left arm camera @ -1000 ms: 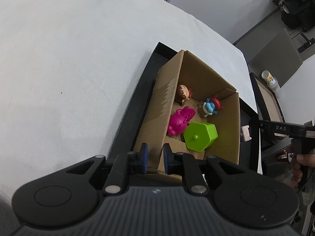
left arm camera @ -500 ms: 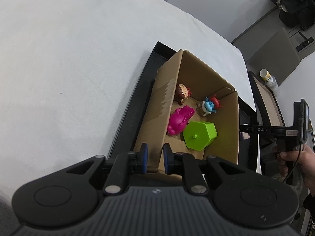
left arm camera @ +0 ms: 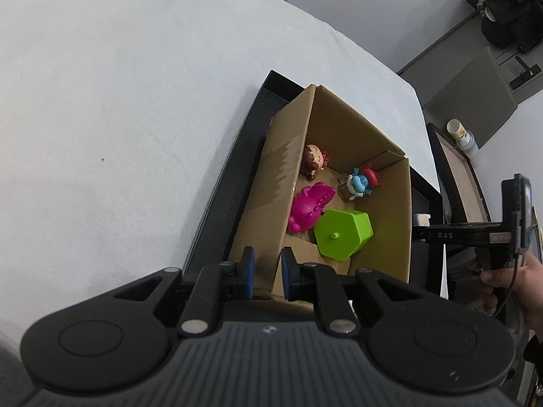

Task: Organize rigid objects
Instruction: 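Carry the white case into the box and open the right gripper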

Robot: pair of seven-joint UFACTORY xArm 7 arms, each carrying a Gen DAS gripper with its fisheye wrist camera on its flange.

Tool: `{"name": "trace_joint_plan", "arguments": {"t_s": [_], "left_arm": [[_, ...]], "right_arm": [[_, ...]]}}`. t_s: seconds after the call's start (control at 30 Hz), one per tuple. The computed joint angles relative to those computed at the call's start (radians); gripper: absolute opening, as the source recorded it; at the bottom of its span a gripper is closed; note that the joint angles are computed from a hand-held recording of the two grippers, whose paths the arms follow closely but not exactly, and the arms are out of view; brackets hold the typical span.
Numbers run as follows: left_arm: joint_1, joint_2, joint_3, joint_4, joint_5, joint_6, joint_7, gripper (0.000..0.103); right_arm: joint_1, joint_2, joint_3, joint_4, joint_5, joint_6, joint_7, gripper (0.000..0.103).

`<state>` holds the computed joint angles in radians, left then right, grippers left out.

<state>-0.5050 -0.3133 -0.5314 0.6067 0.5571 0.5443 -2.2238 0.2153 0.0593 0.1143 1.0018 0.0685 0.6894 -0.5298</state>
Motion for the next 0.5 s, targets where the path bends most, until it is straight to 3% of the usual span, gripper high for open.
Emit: {"name": "trace_joint_plan", "arguments": {"t_s": [0.5], "left_arm": [[-0.001, -0.035, -0.004, -0.003, -0.027, 0.013, 0.039, 0.015]], "right_arm": [[0.017, -0.076, 0.003, 0.005, 0.075, 0.05, -0.043, 0.042]]}}
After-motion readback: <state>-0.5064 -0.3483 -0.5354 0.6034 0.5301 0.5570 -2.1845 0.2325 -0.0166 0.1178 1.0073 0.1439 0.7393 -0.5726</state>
